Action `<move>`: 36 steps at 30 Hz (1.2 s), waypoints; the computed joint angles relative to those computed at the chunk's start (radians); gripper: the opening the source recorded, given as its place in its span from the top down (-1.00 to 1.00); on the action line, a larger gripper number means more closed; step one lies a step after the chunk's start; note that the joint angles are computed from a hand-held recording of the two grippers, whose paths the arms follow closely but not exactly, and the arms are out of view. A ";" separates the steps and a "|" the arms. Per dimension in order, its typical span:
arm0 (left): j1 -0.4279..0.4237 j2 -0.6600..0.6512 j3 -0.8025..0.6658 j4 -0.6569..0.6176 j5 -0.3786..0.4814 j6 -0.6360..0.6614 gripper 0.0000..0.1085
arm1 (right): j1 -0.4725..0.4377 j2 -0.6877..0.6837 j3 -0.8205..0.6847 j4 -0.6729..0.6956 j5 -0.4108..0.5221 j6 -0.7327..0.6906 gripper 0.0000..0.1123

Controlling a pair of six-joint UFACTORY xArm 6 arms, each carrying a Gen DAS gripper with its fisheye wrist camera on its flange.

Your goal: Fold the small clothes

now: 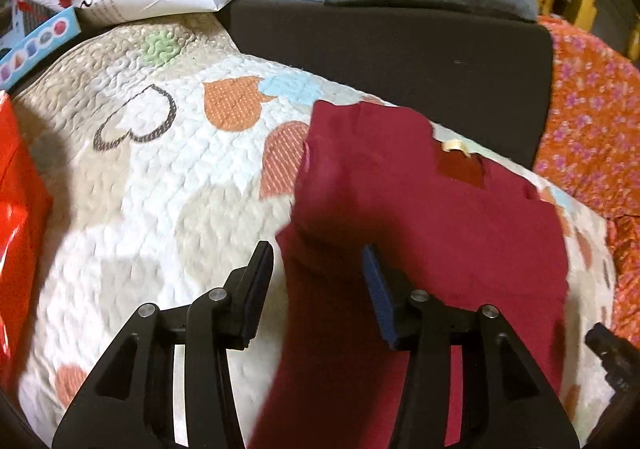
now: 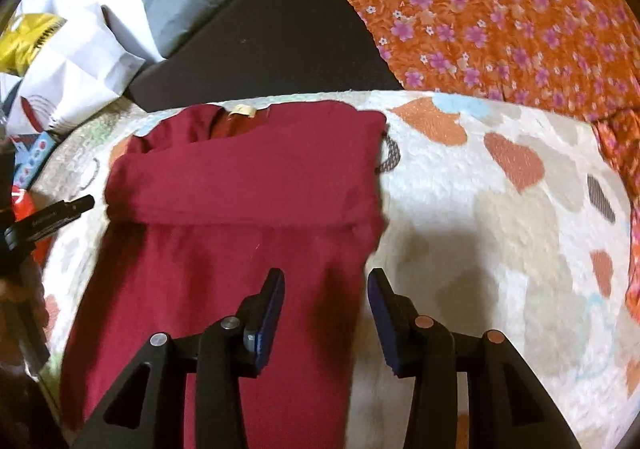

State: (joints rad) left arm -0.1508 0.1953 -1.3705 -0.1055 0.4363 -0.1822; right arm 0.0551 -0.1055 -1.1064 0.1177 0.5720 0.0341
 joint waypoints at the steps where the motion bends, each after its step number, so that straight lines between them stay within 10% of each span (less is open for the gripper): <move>1: -0.006 -0.030 0.038 0.037 -0.016 -0.020 0.15 | 0.005 -0.010 0.013 0.000 -0.002 0.003 0.25; 10: -0.025 -0.114 0.145 0.391 -0.107 -0.210 0.15 | 0.053 0.036 -0.009 0.028 -0.028 0.051 0.25; 24: -0.024 -0.132 0.161 0.451 -0.113 -0.240 0.15 | 0.116 -0.034 0.059 -0.056 -0.015 0.131 0.25; 36: -0.069 -0.332 0.390 0.149 -0.092 0.018 0.15 | 0.137 -0.288 0.284 -0.235 -0.023 0.232 0.23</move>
State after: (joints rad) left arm -0.2197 -0.1365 -0.9807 0.0436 0.3448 -0.1645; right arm 0.1917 -0.3930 -0.8222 -0.1168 0.5494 0.2665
